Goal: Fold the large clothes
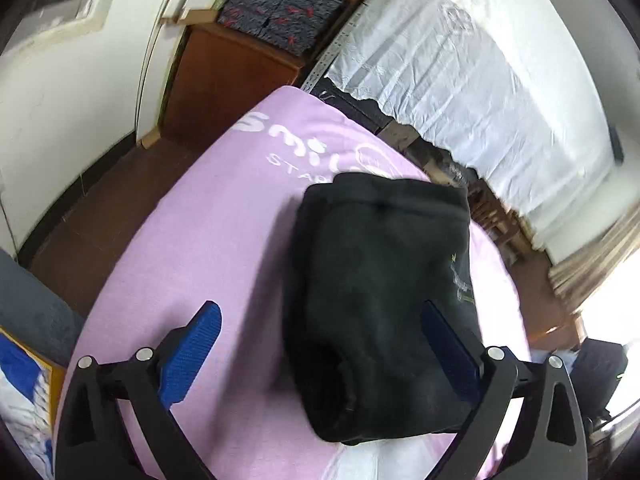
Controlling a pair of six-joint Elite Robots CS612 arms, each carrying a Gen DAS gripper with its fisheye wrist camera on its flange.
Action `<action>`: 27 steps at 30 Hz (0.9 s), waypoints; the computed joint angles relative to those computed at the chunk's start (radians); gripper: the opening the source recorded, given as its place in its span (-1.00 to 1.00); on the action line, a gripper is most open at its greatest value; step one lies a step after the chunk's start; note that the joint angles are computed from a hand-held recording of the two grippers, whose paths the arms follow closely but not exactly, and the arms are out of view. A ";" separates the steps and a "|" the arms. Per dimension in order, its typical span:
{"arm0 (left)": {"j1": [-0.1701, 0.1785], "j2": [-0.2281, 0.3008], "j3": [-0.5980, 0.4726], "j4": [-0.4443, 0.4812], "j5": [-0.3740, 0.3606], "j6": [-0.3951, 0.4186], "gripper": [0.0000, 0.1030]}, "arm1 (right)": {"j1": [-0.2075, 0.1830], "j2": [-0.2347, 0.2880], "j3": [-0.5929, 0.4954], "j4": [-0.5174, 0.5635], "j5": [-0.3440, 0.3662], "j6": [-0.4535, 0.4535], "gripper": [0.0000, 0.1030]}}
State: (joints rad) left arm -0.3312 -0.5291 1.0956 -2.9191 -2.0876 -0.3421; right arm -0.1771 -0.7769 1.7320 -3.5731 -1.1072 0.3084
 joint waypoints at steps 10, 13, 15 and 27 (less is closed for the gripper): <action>-0.003 0.072 -0.140 0.289 -0.226 0.115 0.93 | -0.051 0.058 -0.057 0.054 0.184 0.214 0.86; -0.013 0.092 -0.174 0.330 -0.240 0.141 0.93 | -0.051 0.075 -0.088 0.082 0.202 0.239 0.91; -0.008 0.112 -0.207 0.349 -0.297 0.128 0.93 | -0.048 0.085 -0.114 0.136 0.207 0.234 0.91; -0.018 0.083 -0.148 0.240 -0.307 0.154 0.35 | -0.032 0.130 -0.186 0.179 0.216 0.216 0.59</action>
State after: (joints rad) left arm -0.3494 -0.4463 0.9474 -2.6793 -2.3944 -0.1884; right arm -0.2094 -0.6467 1.5457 -3.3944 -0.8912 0.5244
